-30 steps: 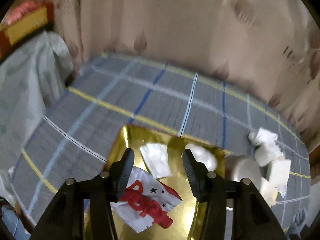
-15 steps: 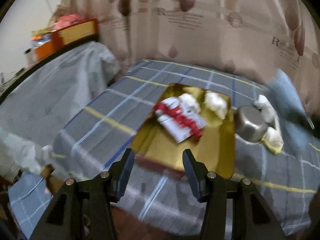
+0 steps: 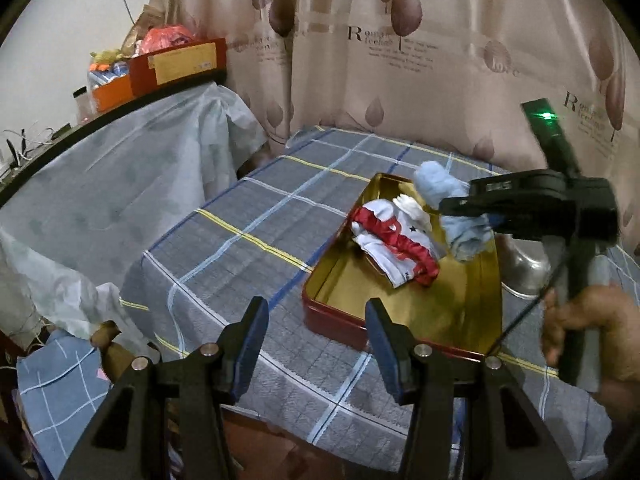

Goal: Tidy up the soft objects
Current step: 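Carry the blue towel with the right gripper into the gold tray and release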

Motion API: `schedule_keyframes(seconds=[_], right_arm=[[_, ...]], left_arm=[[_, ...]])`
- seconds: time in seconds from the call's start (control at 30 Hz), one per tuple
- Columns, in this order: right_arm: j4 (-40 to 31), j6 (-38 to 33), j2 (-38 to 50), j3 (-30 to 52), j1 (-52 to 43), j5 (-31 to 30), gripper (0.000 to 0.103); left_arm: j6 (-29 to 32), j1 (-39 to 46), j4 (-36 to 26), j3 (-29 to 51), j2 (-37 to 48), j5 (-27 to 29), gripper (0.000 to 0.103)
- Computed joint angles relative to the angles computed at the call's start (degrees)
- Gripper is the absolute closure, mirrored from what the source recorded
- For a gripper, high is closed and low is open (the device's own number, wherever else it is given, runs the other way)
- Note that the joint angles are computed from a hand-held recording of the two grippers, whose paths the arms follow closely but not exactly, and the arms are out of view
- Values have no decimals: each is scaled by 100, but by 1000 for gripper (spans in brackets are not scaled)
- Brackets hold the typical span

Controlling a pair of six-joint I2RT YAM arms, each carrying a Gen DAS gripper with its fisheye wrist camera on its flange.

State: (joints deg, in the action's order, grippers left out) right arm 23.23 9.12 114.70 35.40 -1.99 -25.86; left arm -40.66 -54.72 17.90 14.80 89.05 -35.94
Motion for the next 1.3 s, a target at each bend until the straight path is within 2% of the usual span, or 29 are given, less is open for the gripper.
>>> schedule_keyframes(seconds=[0.07,0.33,0.6,0.83,0.9,1.0,1.07,1.3], right_arm=[[-53,18,108,90,160,405,73],[-200,66,336,350,215,724,73],[-182,-10,416,464,521,1233,70],[-36,-150,365,342,677,1608,60],[66,-129,284,238,668,1654,54],[182,-114,144,104,668,1716,50],[269,-104,35,-2,669,1718,43],[951,-16,-573,-731,618,1624,37]], left_arm=[[-19,43,-1,-23,-30,116,52],[36,401,148,-102,-26,591,52],[113,408,113,-16,88,640,52],[97,272,3,96,209,563,52],[121,294,-2,121,254,609,52],[129,280,-61,184,337,605,52],[131,257,-82,215,383,590,52],[143,219,-168,300,500,577,52]])
